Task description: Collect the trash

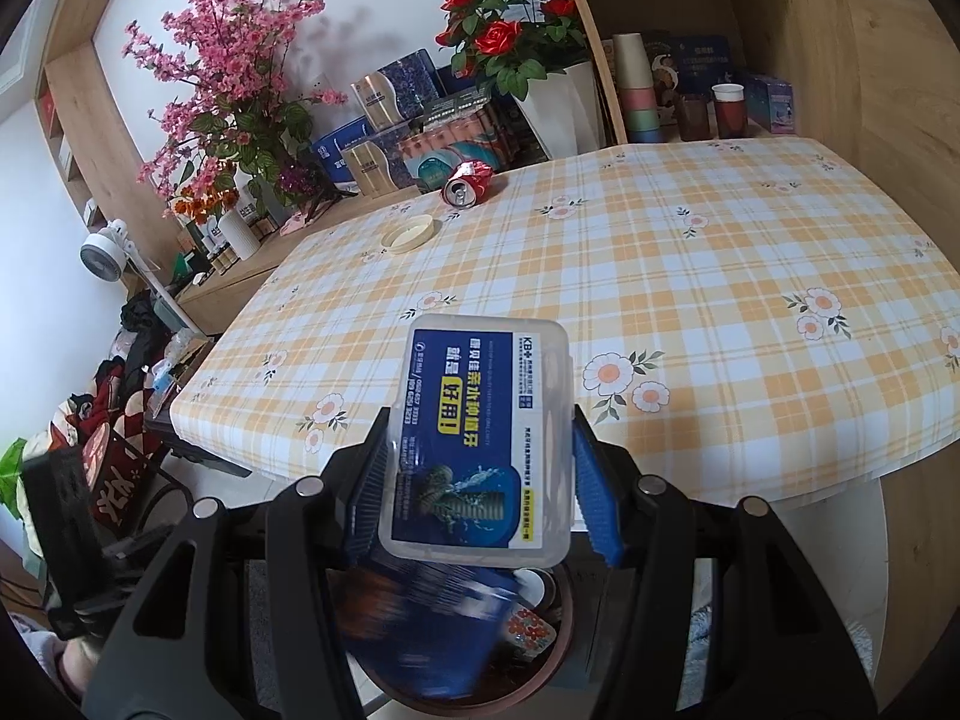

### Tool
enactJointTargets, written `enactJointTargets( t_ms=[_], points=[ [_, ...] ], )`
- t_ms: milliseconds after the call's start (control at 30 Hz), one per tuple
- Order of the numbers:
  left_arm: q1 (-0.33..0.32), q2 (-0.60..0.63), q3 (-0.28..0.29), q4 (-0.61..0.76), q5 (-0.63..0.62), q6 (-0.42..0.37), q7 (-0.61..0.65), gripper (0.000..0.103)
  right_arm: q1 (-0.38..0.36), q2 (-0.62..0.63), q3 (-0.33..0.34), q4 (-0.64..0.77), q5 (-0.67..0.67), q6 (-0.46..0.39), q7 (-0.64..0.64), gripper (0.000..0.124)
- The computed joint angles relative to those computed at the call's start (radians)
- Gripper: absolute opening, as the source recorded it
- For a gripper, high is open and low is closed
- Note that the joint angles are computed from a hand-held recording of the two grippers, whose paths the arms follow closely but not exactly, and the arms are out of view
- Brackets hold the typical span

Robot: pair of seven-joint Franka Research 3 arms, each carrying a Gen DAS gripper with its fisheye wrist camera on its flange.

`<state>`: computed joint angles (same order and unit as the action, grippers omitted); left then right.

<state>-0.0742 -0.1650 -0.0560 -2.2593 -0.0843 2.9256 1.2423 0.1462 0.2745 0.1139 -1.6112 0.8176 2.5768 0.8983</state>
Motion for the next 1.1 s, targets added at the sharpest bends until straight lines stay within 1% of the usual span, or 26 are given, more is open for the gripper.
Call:
enactJointTargets(
  t_ms=[100, 167, 267, 367, 467, 600, 700, 867, 1100],
  points=[
    [0.078, -0.017, -0.05, -0.001, 0.168, 0.005, -0.139, 0.074, 0.003, -0.004, 0.0, -0.006, -0.008, 0.002, 0.001, 0.056],
    [0.122, -0.034, -0.073, -0.005, 0.272, 0.01, -0.225, 0.083, 0.005, -0.008, 0.0, -0.012, -0.011, 0.002, -0.001, 0.056],
    [0.186, -0.061, -0.108, -0.007, 0.43, 0.004, -0.357, 0.09, 0.011, -0.014, 0.001, -0.021, -0.02, 0.006, -0.01, 0.056],
    [0.242, -0.09, -0.141, -0.005, 0.582, -0.015, -0.481, 0.093, 0.016, -0.022, 0.004, -0.031, -0.021, 0.006, -0.024, 0.056],
    [0.268, -0.113, -0.149, -0.005, 0.684, -0.036, -0.57, 0.097, 0.023, -0.03, 0.005, -0.039, -0.024, 0.002, -0.036, 0.056],
    [0.27, -0.133, -0.136, -0.013, 0.742, -0.05, -0.633, 0.097, 0.033, -0.04, 0.005, -0.052, -0.032, -0.005, -0.051, 0.056],
    [0.279, -0.141, -0.141, -0.01, 0.791, -0.084, -0.685, 0.097, 0.042, -0.046, 0.006, -0.059, -0.04, -0.016, -0.059, 0.057],
    [0.27, -0.149, -0.133, -0.002, 0.829, -0.152, -0.728, 0.097, 0.057, -0.051, 0.006, -0.067, -0.056, -0.035, -0.073, 0.057],
    [0.254, -0.159, -0.113, -0.014, 0.845, -0.183, -0.766, 0.097, 0.076, -0.047, 0.005, -0.071, -0.093, -0.061, -0.062, 0.057]
  ],
)
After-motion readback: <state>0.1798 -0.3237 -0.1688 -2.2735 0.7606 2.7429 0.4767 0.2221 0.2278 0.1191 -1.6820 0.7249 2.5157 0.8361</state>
